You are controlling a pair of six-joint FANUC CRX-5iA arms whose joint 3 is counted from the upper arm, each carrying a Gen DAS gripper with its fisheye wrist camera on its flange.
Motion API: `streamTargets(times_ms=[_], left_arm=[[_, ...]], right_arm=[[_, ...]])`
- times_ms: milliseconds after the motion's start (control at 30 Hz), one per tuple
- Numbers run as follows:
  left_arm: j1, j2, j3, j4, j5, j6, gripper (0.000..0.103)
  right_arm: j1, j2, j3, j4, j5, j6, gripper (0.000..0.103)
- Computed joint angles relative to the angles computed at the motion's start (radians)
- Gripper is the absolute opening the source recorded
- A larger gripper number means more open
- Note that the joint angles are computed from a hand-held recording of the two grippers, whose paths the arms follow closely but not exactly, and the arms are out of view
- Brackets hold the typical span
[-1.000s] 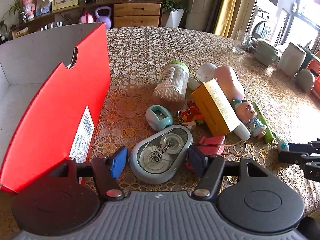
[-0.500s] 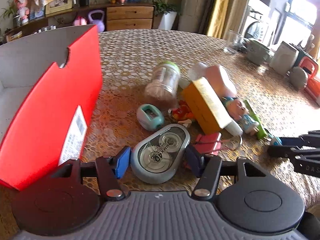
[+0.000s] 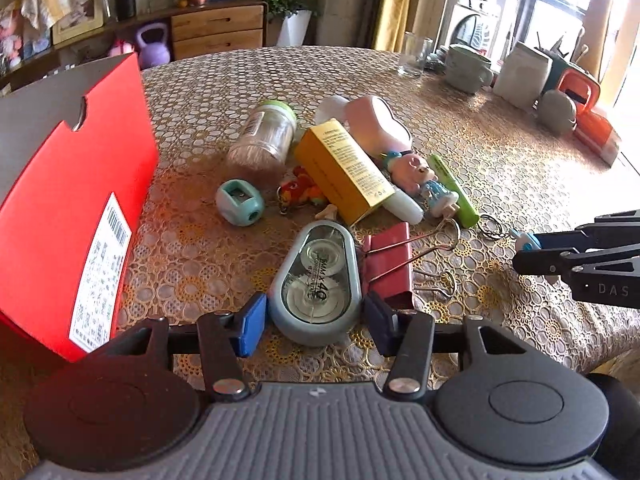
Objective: Organize rigid objects
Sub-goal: 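Grasp the astronaut keychain with the right tool while the left tool grasps the grey correction tape, then carry the keychain and correction tape over the red shoebox with both tools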
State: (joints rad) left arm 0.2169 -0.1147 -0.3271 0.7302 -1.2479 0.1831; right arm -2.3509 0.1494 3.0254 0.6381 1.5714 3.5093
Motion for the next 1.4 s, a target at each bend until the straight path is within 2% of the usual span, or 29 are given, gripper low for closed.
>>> streamTargets(times_ms=[267, 467, 733, 1067, 1400], left_arm=[[-0.044, 0.017, 0.007, 0.005, 0.044, 0.008, 0.054], [-0.053, -0.002, -0.02, 0.016, 0.081, 0.0, 0.051], [-0.016, -0.019, -0.015, 0.055, 0.021, 0.016, 0.05], [0.046, -0.044, 0.028, 0.1, -0.062, 0.037, 0.05], [0.102, -0.016, 0.149, 0.113, -0.111, 0.091, 0.05]], right_arm=[[-0.018, 0.002, 0.011, -0.016, -0.012, 0.007, 0.026], [-0.017, 0.0, 0.01, -0.013, -0.01, 0.005, 0.026], [0.029, -0.005, -0.048, 0.039, 0.015, -0.014, 0.026], [0.087, -0.053, -0.201, 0.108, 0.026, 0.047, 0.026], [0.038, -0.132, -0.358, 0.078, -0.047, 0.184, 0.026]])
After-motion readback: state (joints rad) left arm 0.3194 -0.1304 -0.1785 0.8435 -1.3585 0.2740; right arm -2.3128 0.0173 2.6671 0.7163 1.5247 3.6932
